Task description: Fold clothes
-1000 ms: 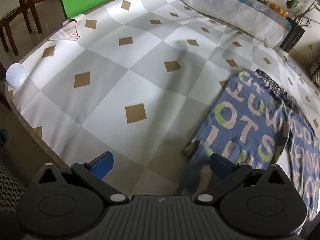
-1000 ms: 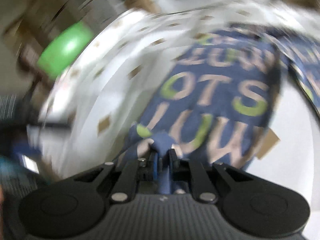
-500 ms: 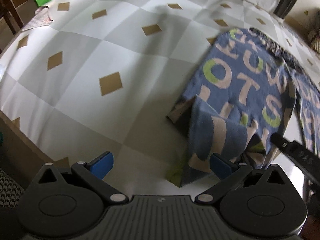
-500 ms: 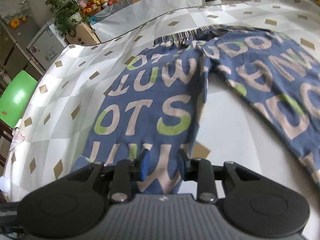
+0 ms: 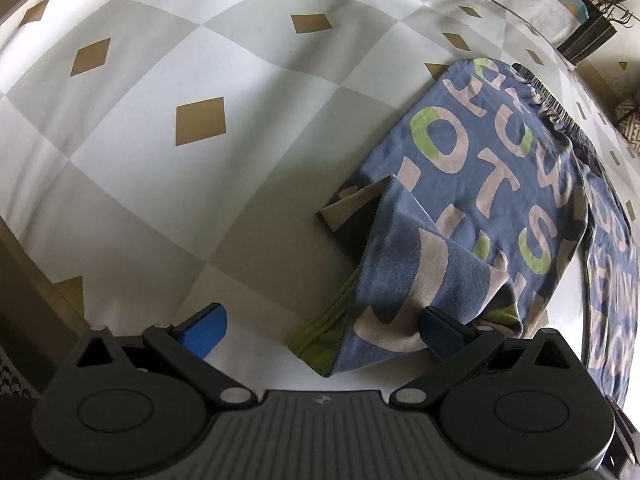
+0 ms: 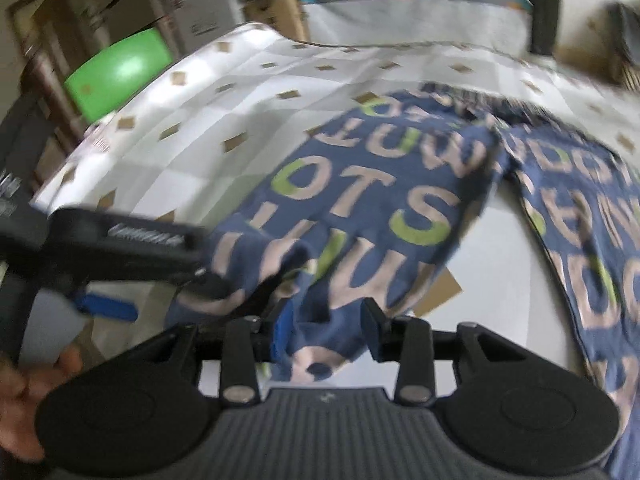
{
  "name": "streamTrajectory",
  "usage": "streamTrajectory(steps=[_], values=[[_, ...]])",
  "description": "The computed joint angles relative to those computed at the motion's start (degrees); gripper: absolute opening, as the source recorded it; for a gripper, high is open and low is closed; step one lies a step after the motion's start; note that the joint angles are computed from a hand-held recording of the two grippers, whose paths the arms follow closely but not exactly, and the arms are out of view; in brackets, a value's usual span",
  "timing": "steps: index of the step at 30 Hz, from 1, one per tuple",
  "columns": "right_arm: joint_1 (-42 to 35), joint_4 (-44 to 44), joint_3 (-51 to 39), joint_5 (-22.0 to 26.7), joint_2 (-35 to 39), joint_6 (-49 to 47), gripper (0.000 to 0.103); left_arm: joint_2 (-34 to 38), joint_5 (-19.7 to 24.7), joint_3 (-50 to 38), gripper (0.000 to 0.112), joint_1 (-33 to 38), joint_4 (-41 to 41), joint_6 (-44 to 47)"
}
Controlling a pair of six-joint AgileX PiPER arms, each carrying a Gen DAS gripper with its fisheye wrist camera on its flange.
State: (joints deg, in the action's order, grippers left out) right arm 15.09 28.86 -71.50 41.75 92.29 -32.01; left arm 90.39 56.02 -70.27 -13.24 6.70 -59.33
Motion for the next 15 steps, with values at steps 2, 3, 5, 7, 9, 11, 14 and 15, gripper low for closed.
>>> streamTrajectory(steps=[2,3,5,7,9,11,14,15], values=[[1.0,1.0,1.1,-0.9,-1.1,-3.3,0.035,0.0,-1.4,0.3,0.103,0.5,-0.9,0.2],[1.8,1.2,1.7,-1.6,-1.7,-5.0,0.034,0.1,-2.0,0.3,0.103,0.9,-1.5,0.5],[3.2,0.7,2.9,-3.3,-2.6,-7.5,0.034,0.8,-2.5,-0.4,0.103,1.4,-2.0,0.8],[4.0,1.4,3.3,-2.9,-2.7,-10.7,0.034,1.5,-3.0,-1.1,0.103,2.4,-3.3,1.9],[4.3,2.6,3.4,-2.0,-2.5,-13.2,0.034,1.9,-3.8,-1.5,0.103,3.5,-5.3,3.3],[4.5,3.8,3.2,-0.8,-2.0,-15.7,0.034,1.5,-4.1,-1.6,0.103,4.6,-7.6,4.8],[5.2,4.1,2.6,0.3,-0.6,-17.8,0.034,1.0,-3.9,-2.0,0.103,5.1,-9.0,6.6],[5.6,3.8,2.5,-0.1,-0.1,-18.0,0.034,1.0,-3.7,-2.1,0.103,5.1,-9.3,7.2]])
